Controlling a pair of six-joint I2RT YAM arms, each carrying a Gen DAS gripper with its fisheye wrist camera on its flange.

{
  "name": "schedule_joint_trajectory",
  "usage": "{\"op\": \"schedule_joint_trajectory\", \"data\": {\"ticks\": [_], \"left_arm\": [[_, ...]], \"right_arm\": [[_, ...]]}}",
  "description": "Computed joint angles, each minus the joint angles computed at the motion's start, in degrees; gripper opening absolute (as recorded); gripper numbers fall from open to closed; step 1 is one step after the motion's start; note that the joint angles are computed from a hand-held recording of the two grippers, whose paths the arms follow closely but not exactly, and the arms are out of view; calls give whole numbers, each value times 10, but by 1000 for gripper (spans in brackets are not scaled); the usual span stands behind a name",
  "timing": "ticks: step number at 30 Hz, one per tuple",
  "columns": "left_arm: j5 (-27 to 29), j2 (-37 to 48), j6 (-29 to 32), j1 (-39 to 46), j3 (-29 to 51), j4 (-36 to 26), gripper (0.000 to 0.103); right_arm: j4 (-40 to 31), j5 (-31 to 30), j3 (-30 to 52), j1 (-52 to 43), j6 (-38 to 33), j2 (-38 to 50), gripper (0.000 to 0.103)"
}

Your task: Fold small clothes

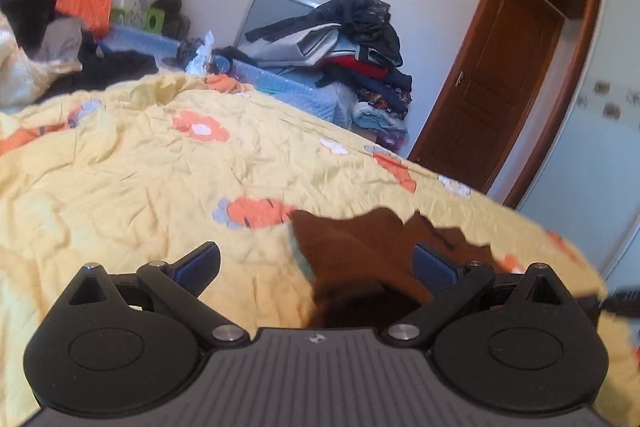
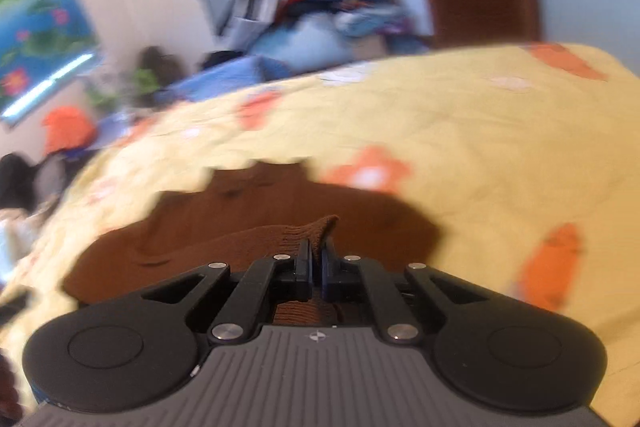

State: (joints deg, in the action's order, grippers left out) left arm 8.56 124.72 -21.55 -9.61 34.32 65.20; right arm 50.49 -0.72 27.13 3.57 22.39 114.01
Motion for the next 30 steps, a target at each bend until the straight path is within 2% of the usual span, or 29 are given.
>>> {"op": "schedule_joint_trajectory", "data": {"ticks": [2, 5, 7, 8, 9, 10, 11, 12, 13, 14, 16, 18, 20, 21, 22, 23, 24, 25, 26, 29, 30], "left_arm": [[45, 5, -11, 20, 70, -97, 103], [111, 53, -27, 27, 211, -273, 102], [111, 93, -26, 15, 303, -381, 89], [108, 110, -19, 9, 339, -423, 71], [107, 127, -11, 6, 370, -460, 59], [102, 135, -6, 2, 387, -478, 58], [95, 135, 1, -4, 395, -484, 58], [100, 137, 10, -7, 407, -500, 58], [100, 139, 17, -12, 414, -508, 54], [88, 138, 31, -20, 418, -514, 28], [21, 132, 70, -48, 420, -520, 20], [-37, 118, 109, -72, 403, -504, 16], [-89, 92, 141, -88, 361, -464, 15], [-100, 82, 160, -89, 341, -441, 15], [-114, 84, 178, -90, 335, -433, 15], [-127, 98, 189, -89, 346, -448, 15], [-135, 114, 199, -90, 346, -434, 15], [-144, 117, 224, -95, 317, -376, 15], [-164, 119, 247, -105, 302, -343, 16], [-175, 89, 249, -119, 245, -287, 26], [-172, 67, 242, -119, 213, -270, 36]], "right_arm": [[-31, -8, 30, -7, -13, 30, 9], [-39, 24, 61, 15, -22, 71, 9], [-32, 41, 71, 22, -16, 87, 10], [-32, 56, 75, 23, -15, 91, 10], [-35, 81, 78, 24, -15, 91, 10], [-37, 111, 76, 31, -16, 87, 25], [-32, 155, 70, 44, -16, 80, 51], [5, 201, 54, 62, -24, 78, 72], [66, 229, 33, 78, -39, 84, 76], [106, 234, 21, 93, -61, 87, 76], [121, 225, 25, 118, -90, 96, 76], [75, 195, 64, 127, -112, 118, 74], [-1, 172, 122, 122, -114, 158, 71], [8, 168, 133, 118, -112, 185, 72], [76, 164, 118, 112, -122, 211, 78], [121, 153, 109, 104, -122, 228, 81], [143, 155, 104, 108, -120, 237, 82], [139, 160, 105, 110, -124, 236, 82], [127, 164, 107, 112, -126, 231, 84], [78, 184, 101, 125, -107, 195, 85], [69, 195, 87, 132, -85, 176, 85]]}}
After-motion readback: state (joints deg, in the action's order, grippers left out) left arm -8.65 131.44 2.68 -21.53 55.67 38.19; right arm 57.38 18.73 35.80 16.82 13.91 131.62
